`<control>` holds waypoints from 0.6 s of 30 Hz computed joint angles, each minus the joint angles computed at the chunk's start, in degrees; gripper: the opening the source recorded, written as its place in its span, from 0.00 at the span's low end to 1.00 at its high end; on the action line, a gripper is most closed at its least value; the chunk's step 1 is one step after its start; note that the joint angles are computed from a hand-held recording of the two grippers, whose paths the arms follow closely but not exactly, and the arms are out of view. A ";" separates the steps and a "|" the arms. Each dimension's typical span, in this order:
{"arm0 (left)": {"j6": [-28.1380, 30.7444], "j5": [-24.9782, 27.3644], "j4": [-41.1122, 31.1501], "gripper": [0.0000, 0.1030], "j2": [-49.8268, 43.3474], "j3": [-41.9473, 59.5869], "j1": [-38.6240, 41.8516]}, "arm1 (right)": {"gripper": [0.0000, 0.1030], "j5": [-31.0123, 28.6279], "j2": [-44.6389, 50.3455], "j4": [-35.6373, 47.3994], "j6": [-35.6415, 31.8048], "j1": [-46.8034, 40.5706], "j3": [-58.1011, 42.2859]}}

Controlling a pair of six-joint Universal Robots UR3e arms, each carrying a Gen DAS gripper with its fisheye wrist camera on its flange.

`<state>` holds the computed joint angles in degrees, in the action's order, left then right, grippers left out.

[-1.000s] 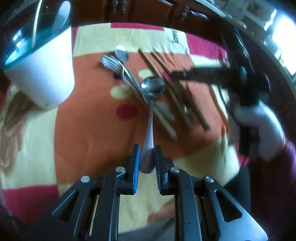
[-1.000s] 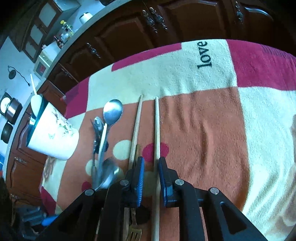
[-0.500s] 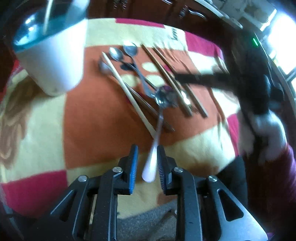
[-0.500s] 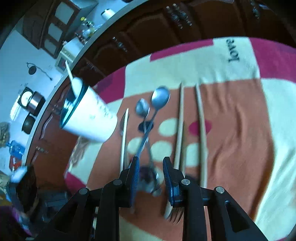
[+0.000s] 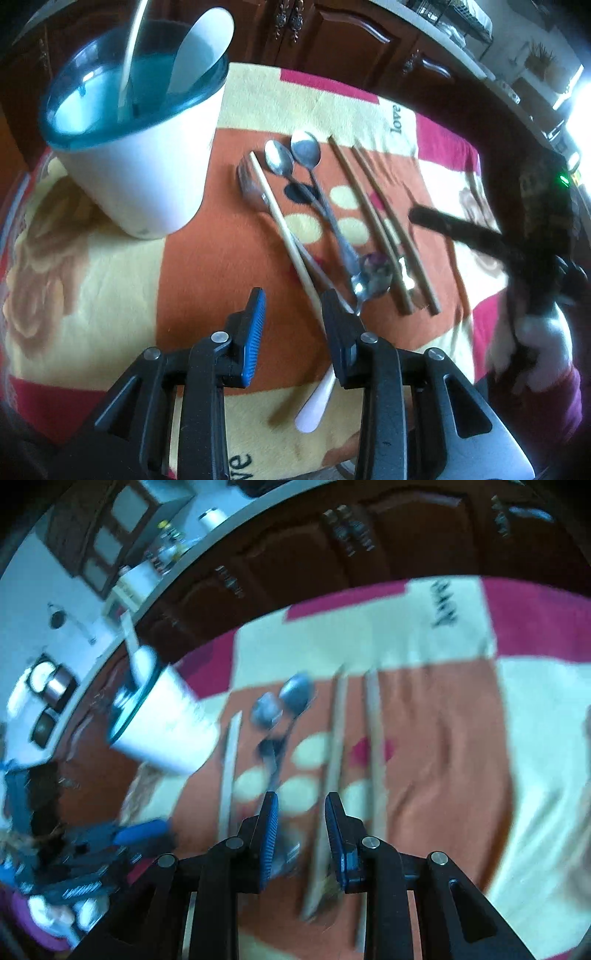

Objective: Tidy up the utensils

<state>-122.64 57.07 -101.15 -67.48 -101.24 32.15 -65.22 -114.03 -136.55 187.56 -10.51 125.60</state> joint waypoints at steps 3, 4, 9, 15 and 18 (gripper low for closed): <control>-2.27 -0.61 0.06 0.30 -0.86 1.66 -1.72 | 0.24 -4.67 7.98 -2.12 0.64 1.16 -5.04; -4.23 -0.63 1.60 0.30 -1.26 1.76 -3.09 | 0.24 -6.14 10.83 -2.79 0.77 2.02 -6.73; -18.21 1.22 15.64 0.31 -7.29 2.86 -14.01 | 0.24 -15.45 24.48 -3.80 0.48 7.76 -16.29; -33.45 8.09 30.43 0.31 -21.23 9.78 -25.91 | 0.10 -21.37 27.11 -5.78 -0.93 8.72 -17.81; -38.87 12.59 35.56 0.31 -27.77 13.74 -29.95 | 0.10 -19.06 24.48 -5.83 -1.09 5.73 -15.27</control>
<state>-161.52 69.66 -65.60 -95.25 -87.50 2.20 -84.28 -89.55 -142.39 186.46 -4.78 110.33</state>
